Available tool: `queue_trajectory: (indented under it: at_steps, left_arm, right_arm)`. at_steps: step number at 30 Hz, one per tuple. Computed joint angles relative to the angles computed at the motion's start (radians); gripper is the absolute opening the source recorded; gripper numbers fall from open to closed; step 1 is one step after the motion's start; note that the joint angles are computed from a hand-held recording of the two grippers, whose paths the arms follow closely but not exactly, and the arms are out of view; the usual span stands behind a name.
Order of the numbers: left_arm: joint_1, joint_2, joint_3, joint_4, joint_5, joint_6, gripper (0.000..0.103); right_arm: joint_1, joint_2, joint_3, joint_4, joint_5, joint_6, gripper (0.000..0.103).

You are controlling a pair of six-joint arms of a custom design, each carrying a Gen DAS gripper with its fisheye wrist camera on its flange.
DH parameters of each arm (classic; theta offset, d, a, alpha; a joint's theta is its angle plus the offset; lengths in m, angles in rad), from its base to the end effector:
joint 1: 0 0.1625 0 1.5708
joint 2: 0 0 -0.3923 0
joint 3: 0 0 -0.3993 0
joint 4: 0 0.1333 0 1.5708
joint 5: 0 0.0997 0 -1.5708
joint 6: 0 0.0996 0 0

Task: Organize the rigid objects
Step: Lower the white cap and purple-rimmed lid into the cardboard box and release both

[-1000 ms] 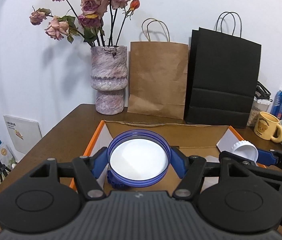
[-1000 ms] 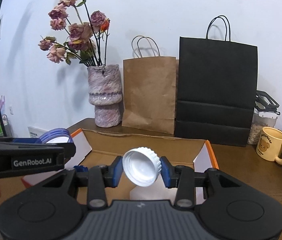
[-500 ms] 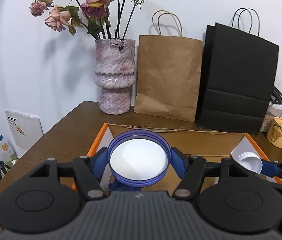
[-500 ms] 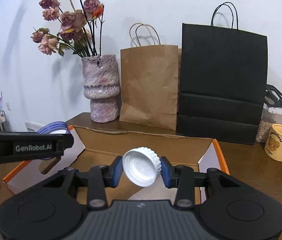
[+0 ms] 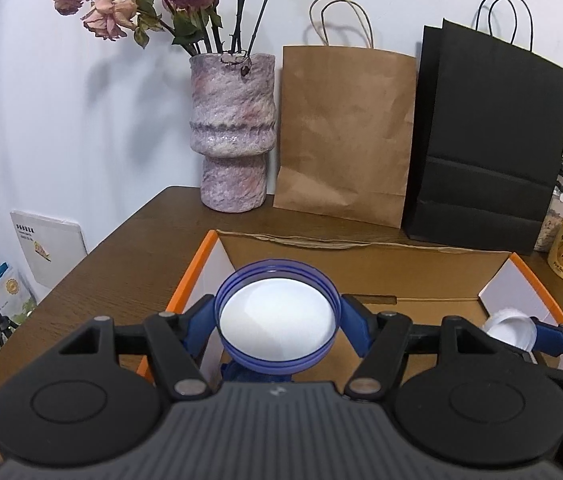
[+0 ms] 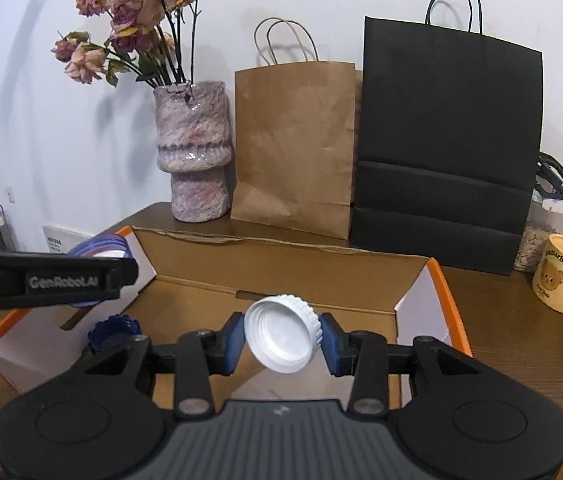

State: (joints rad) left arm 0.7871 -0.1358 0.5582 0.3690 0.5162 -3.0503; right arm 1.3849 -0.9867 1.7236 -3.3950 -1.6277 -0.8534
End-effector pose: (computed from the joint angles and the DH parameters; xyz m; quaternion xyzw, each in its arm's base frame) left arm -0.3500 -0.6628 -0.0531 0.1655 0.8051 -0.4668 0.3265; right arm 0.0060 -0.6589 0.2635 0.2663 -0.8131 0.4367 0.2779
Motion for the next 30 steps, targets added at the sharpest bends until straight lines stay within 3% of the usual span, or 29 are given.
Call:
queue_trajectory:
  at_steps: [1,3,5,8,30]
  left_arm:
    - [-0.001,-0.004,0.008,-0.010,-0.001,0.006,0.070]
    - [-0.004,-0.013,0.028,-0.042,-0.012,0.030,0.080]
    - [-0.007,-0.024,0.051,-0.076,-0.022,0.044,0.094]
    - [-0.008,-0.037,0.074,-0.105,-0.022,0.051,0.103]
    - [-0.010,-0.031,0.057,-0.081,-0.034,0.038,0.103]
  right_arm:
    - [0.001,0.002,-0.001,-0.004,-0.007,-0.001,0.044]
    - [0.002,0.003,-0.003,-0.010,-0.014,0.000,0.073]
    - [0.002,0.008,-0.004,-0.037,-0.023,-0.004,0.094]
    - [-0.001,0.005,-0.003,-0.042,-0.022,0.000,0.103]
    - [-0.001,0.004,0.002,-0.042,-0.025,0.004,0.103]
